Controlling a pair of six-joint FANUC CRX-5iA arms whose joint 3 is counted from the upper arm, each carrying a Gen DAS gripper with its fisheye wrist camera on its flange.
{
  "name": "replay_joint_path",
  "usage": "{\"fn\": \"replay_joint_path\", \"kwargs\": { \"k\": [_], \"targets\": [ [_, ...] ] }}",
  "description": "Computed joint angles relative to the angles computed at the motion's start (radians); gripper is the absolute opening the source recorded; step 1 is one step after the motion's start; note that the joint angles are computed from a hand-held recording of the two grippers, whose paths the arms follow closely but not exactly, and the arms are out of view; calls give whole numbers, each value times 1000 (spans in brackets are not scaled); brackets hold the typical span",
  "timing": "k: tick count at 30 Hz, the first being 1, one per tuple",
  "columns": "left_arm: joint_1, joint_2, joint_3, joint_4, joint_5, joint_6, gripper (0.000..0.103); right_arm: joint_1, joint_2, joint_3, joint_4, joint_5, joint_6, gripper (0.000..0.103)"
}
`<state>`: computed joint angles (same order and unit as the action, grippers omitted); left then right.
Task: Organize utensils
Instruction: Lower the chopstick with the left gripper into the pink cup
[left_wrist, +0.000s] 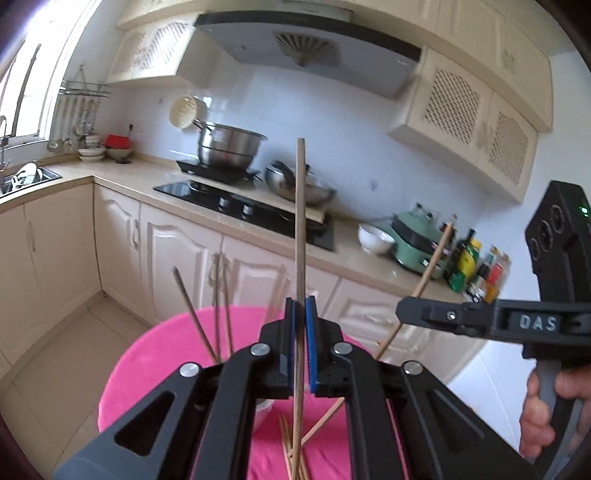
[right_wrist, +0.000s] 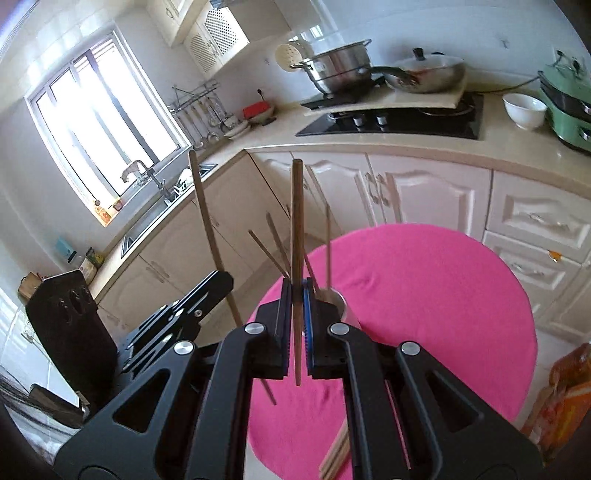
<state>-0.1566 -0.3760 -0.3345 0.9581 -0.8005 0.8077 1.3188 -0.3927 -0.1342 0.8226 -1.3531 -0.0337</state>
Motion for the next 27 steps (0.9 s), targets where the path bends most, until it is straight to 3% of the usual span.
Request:
{"fn": "replay_joint_path", "kwargs": {
  "k": [7, 17, 27],
  "targets": [
    [-16, 81, -2, 95, 112, -47, 6, -107, 93, 56, -13, 45, 53, 6],
    [-75, 176, 20, 182, 233, -122, 6, -182, 160, 90, -32, 34, 106, 6],
    [-92, 203, 2, 155, 218, -155, 6, -208, 195, 101, -78, 21, 149, 6]
  ]
}}
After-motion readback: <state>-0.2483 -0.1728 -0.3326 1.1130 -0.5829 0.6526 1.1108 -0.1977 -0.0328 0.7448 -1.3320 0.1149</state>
